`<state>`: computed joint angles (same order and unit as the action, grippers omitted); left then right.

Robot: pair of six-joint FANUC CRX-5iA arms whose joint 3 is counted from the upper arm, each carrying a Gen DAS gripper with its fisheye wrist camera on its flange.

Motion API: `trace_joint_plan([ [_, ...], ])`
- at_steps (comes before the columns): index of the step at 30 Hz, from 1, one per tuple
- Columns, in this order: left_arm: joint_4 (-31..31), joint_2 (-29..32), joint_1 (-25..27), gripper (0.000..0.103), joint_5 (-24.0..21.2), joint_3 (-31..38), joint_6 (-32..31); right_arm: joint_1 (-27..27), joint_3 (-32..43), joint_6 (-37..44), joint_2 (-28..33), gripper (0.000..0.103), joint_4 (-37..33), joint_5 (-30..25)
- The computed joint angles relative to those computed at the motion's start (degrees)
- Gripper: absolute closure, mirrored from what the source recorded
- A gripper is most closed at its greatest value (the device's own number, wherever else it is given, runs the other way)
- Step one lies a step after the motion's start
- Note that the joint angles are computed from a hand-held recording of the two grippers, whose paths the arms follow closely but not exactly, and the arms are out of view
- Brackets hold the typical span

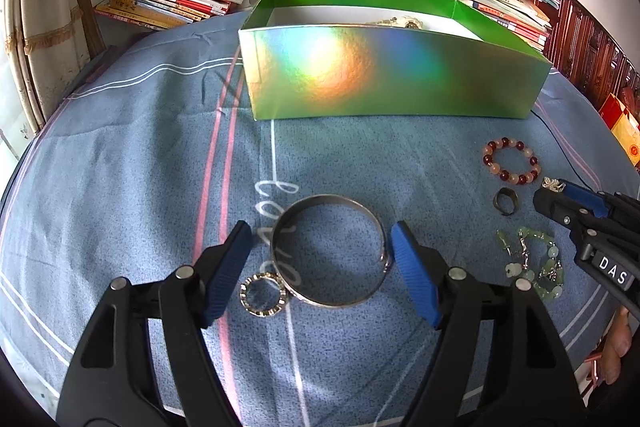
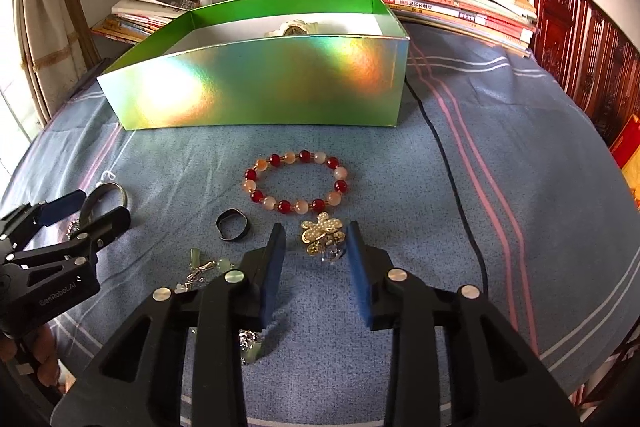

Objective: Organize jewelry
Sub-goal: 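Grasp the silver bangle rim with the left tool while the right grasps the gold brooch, then carry the bangle with the left tool into the green box while the right drops the brooch there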

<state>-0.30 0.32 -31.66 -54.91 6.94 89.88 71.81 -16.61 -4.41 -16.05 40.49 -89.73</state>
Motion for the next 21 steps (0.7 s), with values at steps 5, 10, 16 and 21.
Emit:
trace_joint_plan([
  [5, 0.4, -0.5, 0.3, 0.044, 1.0, -0.7, -0.3, 0.0, 0.6, 1.3, 1.0, 0.08, 0.0, -0.3],
  [10, 0.2, -0.4, 0.2, 0.044, 0.6, -0.5, 0.2, 0.1, 0.5, 0.5, 0.6, 0.082, -0.2, -0.5],
  [16, 0.5, -0.5, 0.6, 0.044, -0.1, -0.2, 0.9, 0.7, 0.0, -2.2, -0.6, 0.082, 0.5, -1.8],
  [21, 0.5, -1.3, 0.7, 0.044, 0.7, -0.6, 0.6, 1.1, 0.0, -3.0, -1.0, 0.082, 1.3, -2.6],
])
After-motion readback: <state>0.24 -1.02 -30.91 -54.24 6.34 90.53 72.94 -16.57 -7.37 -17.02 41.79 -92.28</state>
